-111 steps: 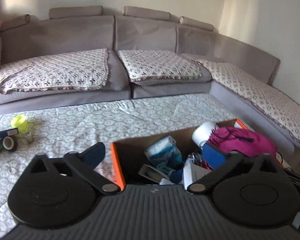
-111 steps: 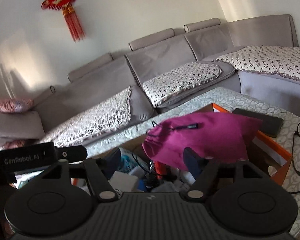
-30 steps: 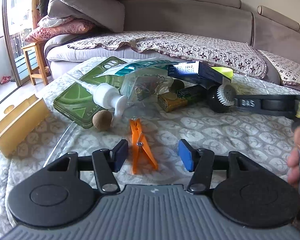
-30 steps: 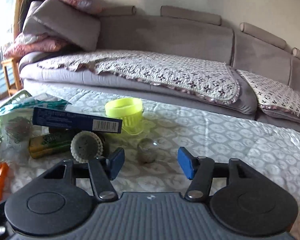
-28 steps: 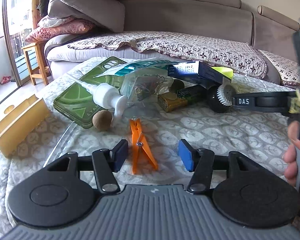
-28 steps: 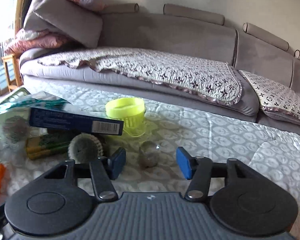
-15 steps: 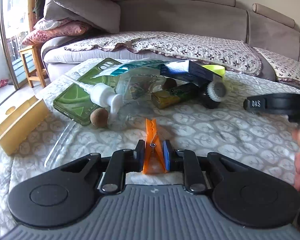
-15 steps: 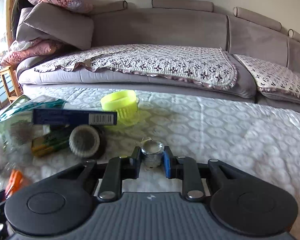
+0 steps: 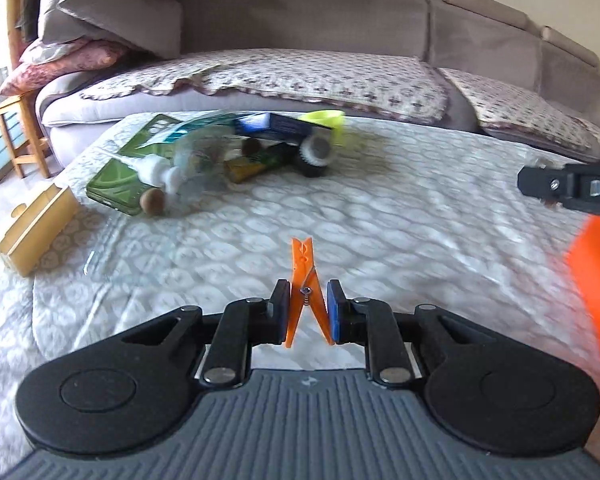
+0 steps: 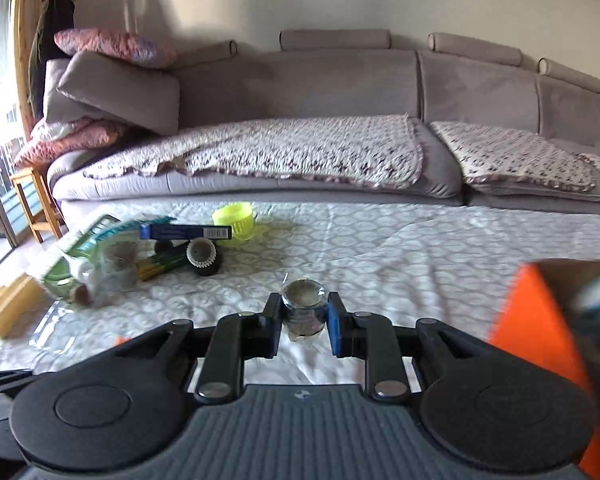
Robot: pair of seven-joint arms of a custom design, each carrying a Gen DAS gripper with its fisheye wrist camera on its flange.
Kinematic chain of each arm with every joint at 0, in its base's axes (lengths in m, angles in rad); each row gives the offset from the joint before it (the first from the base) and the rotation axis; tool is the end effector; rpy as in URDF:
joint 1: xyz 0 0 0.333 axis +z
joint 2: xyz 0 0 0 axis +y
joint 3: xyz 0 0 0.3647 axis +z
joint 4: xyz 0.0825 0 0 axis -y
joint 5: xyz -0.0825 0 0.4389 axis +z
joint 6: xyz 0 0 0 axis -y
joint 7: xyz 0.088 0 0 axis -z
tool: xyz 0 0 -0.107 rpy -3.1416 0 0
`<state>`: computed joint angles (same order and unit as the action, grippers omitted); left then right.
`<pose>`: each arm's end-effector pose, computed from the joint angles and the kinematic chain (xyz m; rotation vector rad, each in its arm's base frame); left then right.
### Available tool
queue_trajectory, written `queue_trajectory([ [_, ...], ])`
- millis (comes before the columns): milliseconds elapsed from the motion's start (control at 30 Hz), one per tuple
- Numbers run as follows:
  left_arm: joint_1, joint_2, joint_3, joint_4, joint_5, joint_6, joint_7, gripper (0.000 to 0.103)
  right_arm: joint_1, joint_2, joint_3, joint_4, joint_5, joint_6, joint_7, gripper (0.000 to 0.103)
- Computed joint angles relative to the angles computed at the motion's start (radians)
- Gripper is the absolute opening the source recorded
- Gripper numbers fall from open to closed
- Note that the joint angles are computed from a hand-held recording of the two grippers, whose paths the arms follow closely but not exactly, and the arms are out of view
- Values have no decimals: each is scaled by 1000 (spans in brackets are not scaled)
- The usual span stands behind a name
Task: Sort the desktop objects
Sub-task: 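Carry both items into the cardboard box and open both grippers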
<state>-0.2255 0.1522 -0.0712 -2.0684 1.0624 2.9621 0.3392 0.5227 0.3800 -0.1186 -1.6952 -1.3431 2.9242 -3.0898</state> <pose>0.6072 -0.2456 0.4349 -1.7013 1.7807 -0.8342 0.6610 0.3619 0.4530 -1.5812 1.5293 -0.7776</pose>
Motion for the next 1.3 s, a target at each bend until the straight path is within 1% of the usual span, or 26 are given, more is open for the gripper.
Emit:
queue_trajectory([
  [67,6,-32,-23,-26,-63,16,62,20,16,-62,-17,-60,-88,-4,96,21],
  [133,1,-63,-33,-38,-58,41,79,20,8,-131,-10,-121,-174,-16,170,21],
  [233,-5,-97,-53,-37,-10,92,73,20,-23,-229,10,-208,-248,-41,212,21],
  [300,-6,-110,-72,-32,-3,134,87,20,-50,-290,24,-260,-282,-64,228,21],
  [400,-17,-106,-102,-15,-57,190,168,20,-95,-368,47,-330,-320,-105,238,21],
  [433,-24,-100,-110,-6,-88,196,206,20,-111,-390,55,-353,-322,-121,230,21],
  [467,-24,-92,-130,0,-171,198,292,20,-127,-407,63,-372,-317,-142,219,21],
  [533,10,-69,-213,8,-421,189,536,20,-159,-436,78,-411,-300,-156,210,21],
  [567,25,-54,-248,21,-505,178,620,20,-177,-443,84,-423,-287,-157,206,21],
  [633,17,-17,-263,61,-563,154,689,20,-212,-449,95,-441,-269,-156,199,21],
  [733,0,40,-274,132,-641,93,773,20,-264,-438,111,-448,-245,-137,204,21],
  [833,-60,86,-221,193,-644,59,790,20,-309,-417,127,-442,-216,-104,209,21],
  [867,-71,104,-214,216,-659,45,808,20,-321,-398,128,-432,-188,-90,198,21],
  [933,-117,132,-172,255,-659,25,808,20,-337,-384,128,-430,-161,-63,196,22],
  [967,-131,145,-160,270,-670,19,818,20,-340,-369,129,-419,-158,-61,193,22],
  [1033,-166,132,-128,258,-675,16,822,21,-341,-346,129,-404,-167,-60,203,22],
  [1133,-174,132,-119,259,-701,-1,855,21,-337,-330,127,-393,-181,-60,217,21],
  [1167,-182,105,-117,236,-706,-12,854,20,-335,-321,126,-387,-183,-57,221,22],
  [1300,-191,117,-113,263,-710,-52,866,21,-334,-322,117,-394,-159,-56,196,22],
])
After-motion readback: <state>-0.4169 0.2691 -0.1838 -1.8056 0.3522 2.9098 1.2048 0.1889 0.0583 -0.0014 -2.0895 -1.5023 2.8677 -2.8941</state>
